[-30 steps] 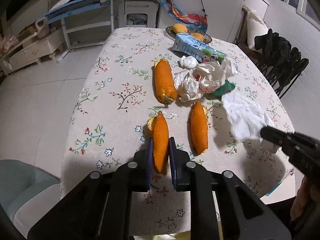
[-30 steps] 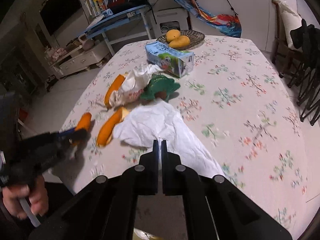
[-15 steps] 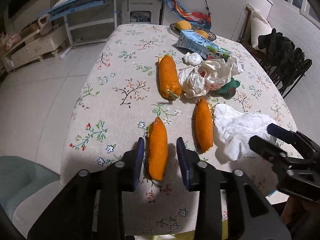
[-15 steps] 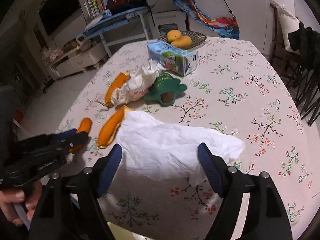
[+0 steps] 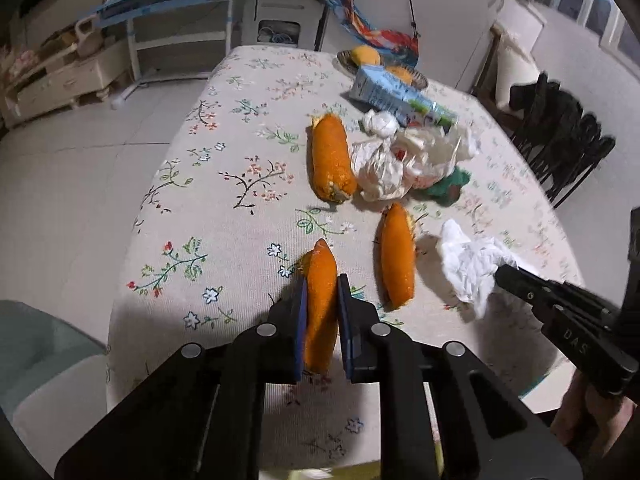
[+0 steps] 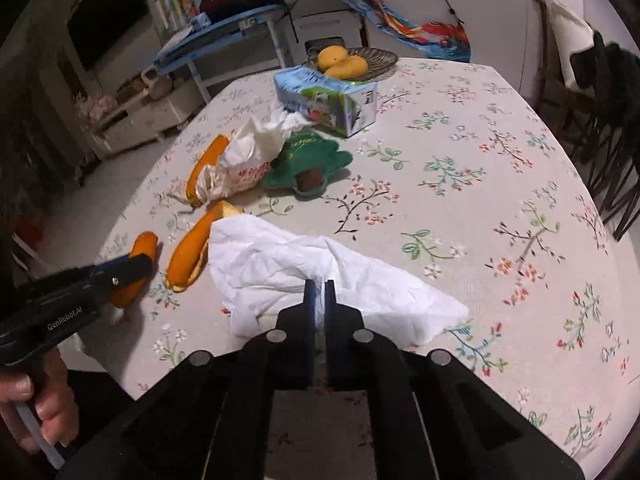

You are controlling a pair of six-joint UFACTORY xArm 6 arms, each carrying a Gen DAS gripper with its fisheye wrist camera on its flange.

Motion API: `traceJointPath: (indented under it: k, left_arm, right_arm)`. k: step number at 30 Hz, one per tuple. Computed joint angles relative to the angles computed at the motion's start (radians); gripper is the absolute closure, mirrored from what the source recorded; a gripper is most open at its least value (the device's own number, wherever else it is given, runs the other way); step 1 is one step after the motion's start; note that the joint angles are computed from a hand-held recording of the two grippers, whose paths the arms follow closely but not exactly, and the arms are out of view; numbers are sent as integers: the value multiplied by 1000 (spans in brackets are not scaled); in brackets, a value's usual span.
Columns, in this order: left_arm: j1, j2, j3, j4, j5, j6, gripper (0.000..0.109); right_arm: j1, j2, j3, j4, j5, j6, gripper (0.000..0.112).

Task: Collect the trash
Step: 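Lift the carrot with the left gripper while the right gripper lifts the bag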

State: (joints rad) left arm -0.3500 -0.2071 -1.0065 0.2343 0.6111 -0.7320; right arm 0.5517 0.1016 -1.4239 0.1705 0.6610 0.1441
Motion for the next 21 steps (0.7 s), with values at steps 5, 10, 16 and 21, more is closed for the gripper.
traceJointPath:
  k: [5,10,16,21]
  left_arm:
    - [-2,-82,74,0,-79,-29,95]
    - [-29,-148,120,97,-80,-117,95]
    - [-90,-218,151,263,-29,-248,95]
    - [-125,-270,180,321,8,-300,95]
  right_arm:
    - [1,-72,67,30,-80,-9,108]
    - [7,-146,152,98,-145,-38,108]
    - [21,-222,226,80,-205,-27,108]
    - [31,-281,292,73,-252,-13,108]
